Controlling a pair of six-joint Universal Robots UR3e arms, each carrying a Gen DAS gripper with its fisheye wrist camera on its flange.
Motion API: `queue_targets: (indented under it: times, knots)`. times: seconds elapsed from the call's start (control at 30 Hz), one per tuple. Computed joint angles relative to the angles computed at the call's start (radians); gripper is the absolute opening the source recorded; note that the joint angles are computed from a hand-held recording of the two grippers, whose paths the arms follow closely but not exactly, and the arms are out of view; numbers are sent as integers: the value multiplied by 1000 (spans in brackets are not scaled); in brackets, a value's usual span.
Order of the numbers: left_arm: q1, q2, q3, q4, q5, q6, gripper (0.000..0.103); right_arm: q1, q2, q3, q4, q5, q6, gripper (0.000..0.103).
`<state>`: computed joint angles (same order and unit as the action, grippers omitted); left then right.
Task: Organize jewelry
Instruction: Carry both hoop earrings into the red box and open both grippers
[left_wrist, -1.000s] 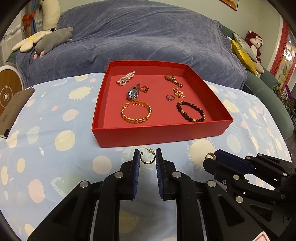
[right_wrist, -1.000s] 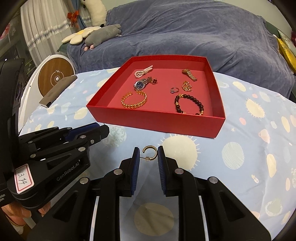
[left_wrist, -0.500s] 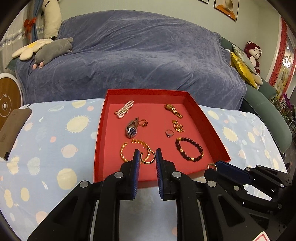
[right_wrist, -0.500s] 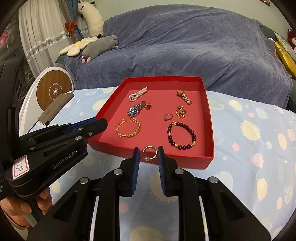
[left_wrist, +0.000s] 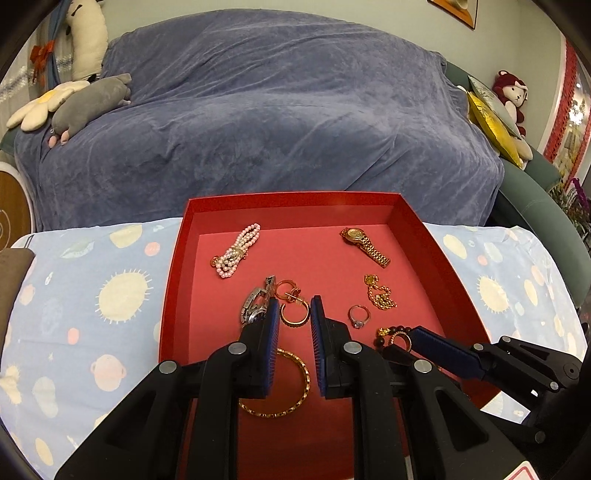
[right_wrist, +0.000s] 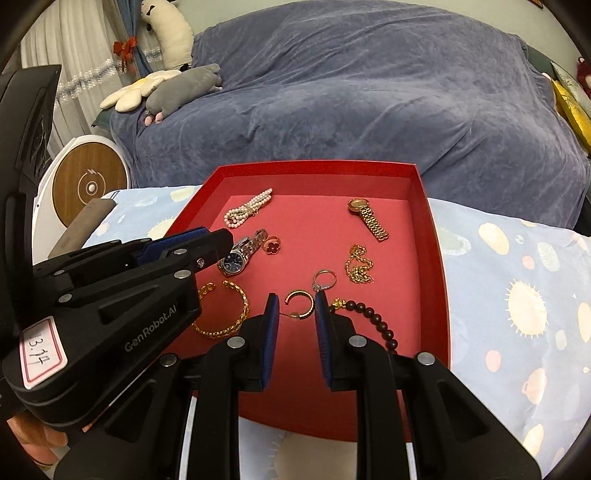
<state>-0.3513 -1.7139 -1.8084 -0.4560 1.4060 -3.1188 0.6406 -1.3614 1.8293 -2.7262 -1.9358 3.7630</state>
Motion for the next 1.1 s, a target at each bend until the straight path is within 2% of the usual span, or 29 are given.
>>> queue_targets:
  times: [0.5,0.6,0.63,0.7,1.1]
  knots:
    - [1,-94,52,6,13,-28,15,-39,79,-40,-19,46,-40,20]
    - [-7,-97,56,2,30,-34,20,-34,74,-33,-21,36,-37,23]
    - [-9,-96,57,2,38,-37,28,-34,69,-29,-22,32,-34,23]
    - [-10,-87,51,9,48,-49,35,-31,52,-15,-20,26,-28,24]
    - [6,-6,26,-34,32,-55,35,-10,-24,47,5,3,0,24]
